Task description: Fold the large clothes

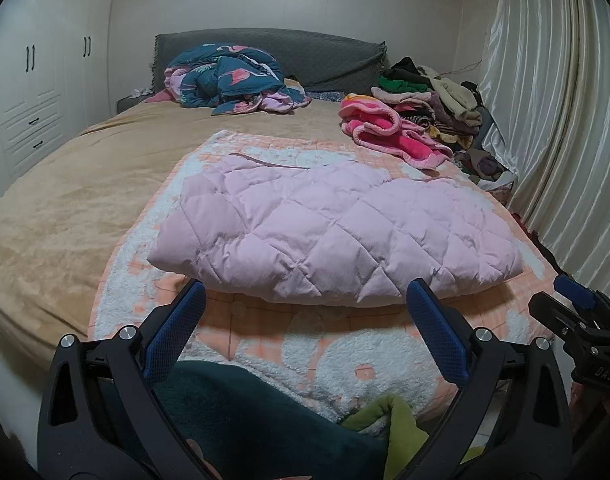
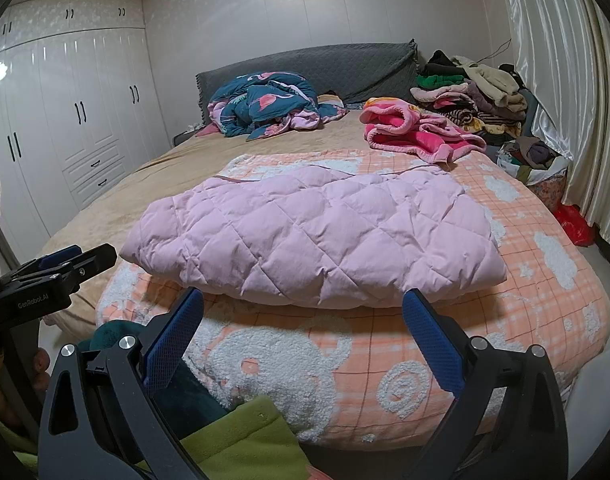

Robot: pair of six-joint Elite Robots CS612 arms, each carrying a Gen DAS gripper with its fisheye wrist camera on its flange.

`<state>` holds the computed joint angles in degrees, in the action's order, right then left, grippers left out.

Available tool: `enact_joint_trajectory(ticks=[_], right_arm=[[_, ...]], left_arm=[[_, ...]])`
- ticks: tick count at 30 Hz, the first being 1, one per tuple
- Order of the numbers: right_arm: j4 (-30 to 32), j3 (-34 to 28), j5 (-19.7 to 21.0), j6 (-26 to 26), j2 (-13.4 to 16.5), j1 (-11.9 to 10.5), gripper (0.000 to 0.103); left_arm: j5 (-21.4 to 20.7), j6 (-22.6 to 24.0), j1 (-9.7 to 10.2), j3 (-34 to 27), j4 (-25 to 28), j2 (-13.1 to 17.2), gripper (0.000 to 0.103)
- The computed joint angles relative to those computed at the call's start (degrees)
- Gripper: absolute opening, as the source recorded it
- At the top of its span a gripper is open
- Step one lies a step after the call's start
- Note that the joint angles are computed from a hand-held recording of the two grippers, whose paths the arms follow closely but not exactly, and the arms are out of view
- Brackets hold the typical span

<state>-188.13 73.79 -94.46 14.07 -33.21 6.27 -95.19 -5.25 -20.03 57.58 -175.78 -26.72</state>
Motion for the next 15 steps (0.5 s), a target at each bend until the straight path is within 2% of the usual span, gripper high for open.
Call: enact_joint_trajectory(ticks=[15], right_arm=[[-0.04, 0.11, -0.48, -0.34, -0.09, 0.09, 0.099]], left_arm=[[1.32, 0.81, 0.14, -0.70, 0.56, 0.27, 0.094]])
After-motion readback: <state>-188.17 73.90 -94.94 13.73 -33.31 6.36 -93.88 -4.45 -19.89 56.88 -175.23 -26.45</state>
